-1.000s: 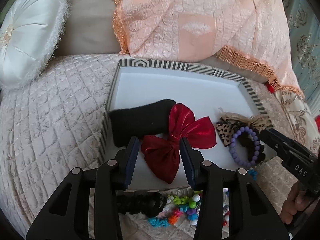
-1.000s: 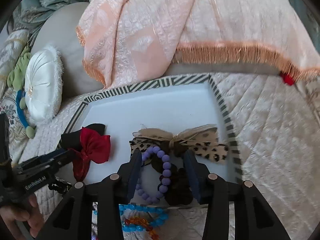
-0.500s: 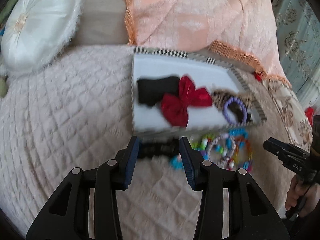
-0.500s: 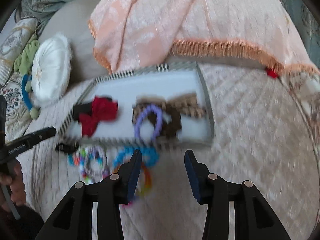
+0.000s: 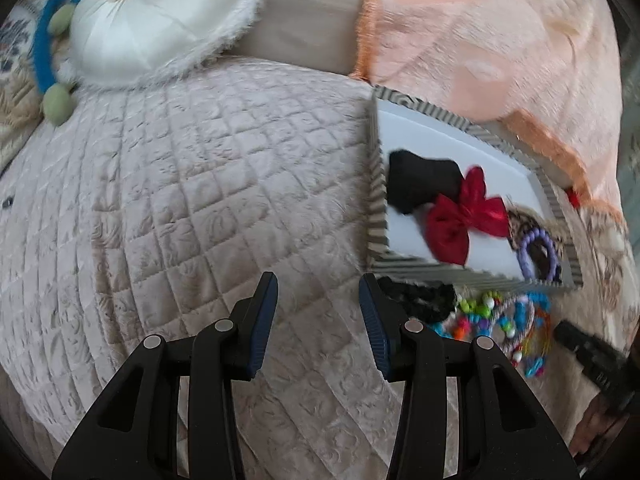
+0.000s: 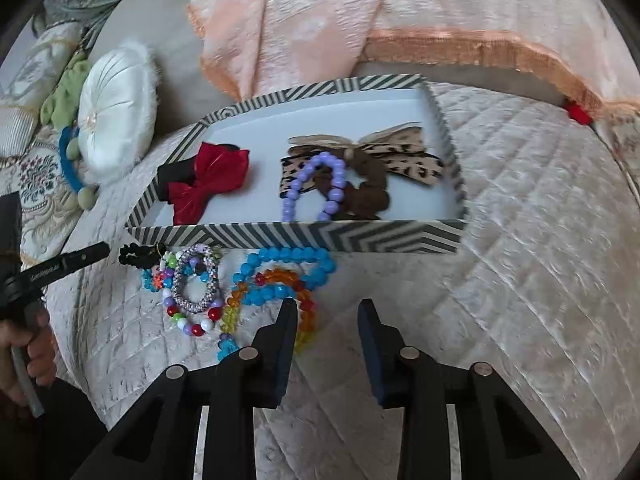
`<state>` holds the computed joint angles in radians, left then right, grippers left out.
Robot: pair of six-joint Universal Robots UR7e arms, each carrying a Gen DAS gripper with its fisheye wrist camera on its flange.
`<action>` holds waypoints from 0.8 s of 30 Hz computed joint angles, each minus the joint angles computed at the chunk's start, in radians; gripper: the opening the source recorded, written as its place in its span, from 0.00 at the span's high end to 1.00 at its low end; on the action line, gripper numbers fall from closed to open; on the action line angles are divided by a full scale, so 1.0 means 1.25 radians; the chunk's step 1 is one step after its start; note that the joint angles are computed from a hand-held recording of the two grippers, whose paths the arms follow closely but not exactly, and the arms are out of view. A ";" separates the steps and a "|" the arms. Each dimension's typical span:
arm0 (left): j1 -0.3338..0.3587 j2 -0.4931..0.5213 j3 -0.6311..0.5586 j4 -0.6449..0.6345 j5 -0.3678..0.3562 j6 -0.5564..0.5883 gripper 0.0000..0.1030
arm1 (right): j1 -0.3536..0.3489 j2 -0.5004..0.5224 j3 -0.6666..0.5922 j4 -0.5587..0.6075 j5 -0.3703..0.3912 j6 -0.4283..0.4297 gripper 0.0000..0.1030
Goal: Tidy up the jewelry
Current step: 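Move both tools back toward the jewelry lying beside the tray, then grasp the black hair tie with the left tool while the right grasps the amber bead bracelet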
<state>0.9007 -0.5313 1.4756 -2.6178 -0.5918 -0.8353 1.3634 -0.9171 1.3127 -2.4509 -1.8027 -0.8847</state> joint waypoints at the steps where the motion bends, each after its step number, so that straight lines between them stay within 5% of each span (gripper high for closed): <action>1: 0.001 -0.001 0.001 -0.008 -0.003 -0.001 0.60 | 0.002 0.006 -0.007 0.010 -0.006 -0.006 0.71; 6: 0.005 -0.001 0.001 -0.019 -0.015 0.013 0.60 | 0.019 0.036 0.000 -0.021 -0.069 -0.078 0.72; 10: 0.011 -0.010 0.012 -0.008 -0.011 -0.019 0.60 | 0.030 0.039 0.024 -0.063 -0.103 -0.114 0.92; 12: 0.016 -0.017 0.024 -0.028 -0.024 -0.026 0.60 | 0.034 0.030 0.048 -0.107 -0.117 -0.140 0.92; 24: 0.017 0.061 -0.057 -0.091 -0.099 0.149 0.60 | 0.015 -0.016 0.042 -0.113 -0.077 -0.051 0.92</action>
<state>0.9221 -0.4556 1.4042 -2.7319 -0.7151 -0.6492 1.3827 -0.9374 1.3650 -2.5920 -1.8988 -0.9479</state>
